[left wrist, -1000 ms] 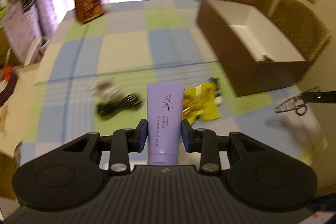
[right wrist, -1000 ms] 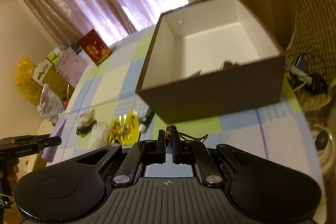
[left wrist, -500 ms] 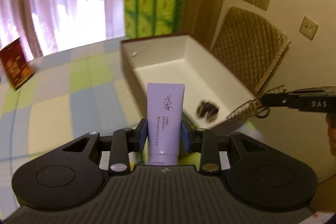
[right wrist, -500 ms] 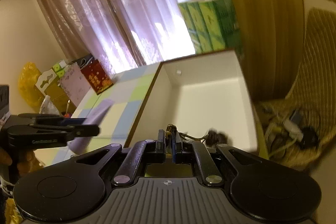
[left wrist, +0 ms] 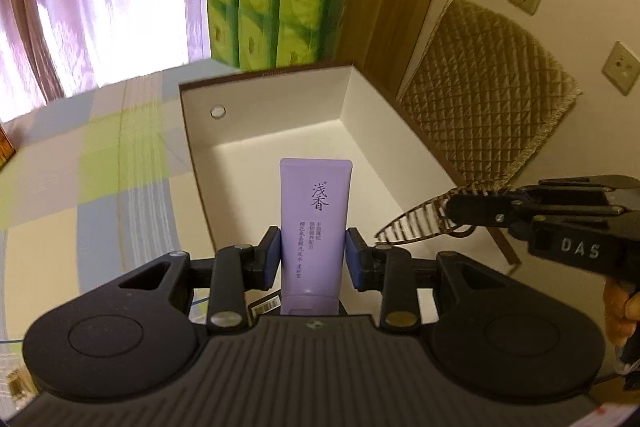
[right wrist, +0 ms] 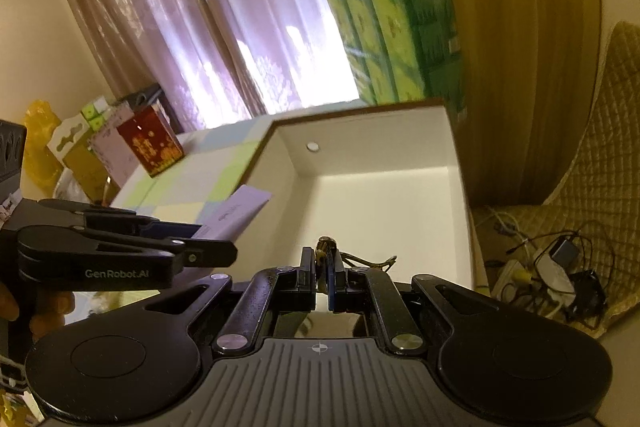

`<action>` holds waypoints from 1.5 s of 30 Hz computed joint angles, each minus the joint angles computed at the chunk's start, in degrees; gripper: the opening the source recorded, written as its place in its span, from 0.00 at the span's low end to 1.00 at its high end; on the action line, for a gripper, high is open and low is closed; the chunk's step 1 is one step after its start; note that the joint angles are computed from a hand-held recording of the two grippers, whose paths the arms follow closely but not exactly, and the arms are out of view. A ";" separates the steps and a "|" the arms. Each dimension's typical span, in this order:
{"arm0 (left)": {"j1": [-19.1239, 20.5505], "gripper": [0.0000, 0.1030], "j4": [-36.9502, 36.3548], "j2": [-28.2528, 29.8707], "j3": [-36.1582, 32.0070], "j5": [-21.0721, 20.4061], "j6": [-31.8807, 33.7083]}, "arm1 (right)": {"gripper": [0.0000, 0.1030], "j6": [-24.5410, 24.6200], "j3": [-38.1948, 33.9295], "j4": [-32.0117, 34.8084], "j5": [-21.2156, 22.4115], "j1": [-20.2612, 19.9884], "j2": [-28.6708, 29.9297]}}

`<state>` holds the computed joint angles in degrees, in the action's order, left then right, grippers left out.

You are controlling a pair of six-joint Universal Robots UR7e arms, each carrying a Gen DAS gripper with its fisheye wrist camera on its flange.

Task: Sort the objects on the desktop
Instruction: 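Carry the purple tube and gold clip with both tools over the box, then open the left tool to drop the tube while the right tool drops the clip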

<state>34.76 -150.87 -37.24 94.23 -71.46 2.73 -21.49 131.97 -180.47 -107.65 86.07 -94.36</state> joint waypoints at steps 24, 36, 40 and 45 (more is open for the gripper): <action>1.98 0.28 8.89 13.68 -14.24 6.83 -2.90 | 0.02 -3.03 -8.77 7.24 -2.10 -5.27 9.44; 1.70 0.34 7.39 13.83 -14.45 7.21 -1.07 | 0.08 -5.61 -8.75 5.86 0.23 -5.43 9.38; 1.57 0.37 6.75 13.37 -13.84 7.21 -0.70 | 0.47 -6.76 -7.66 2.87 0.18 -5.23 9.16; 1.61 0.39 6.72 12.60 -13.01 7.36 -1.01 | 0.49 -6.74 -7.41 3.30 0.56 -4.99 8.46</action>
<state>36.37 -144.15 -24.64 81.21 -64.10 1.71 -28.23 124.56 -177.18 -107.09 81.08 -85.90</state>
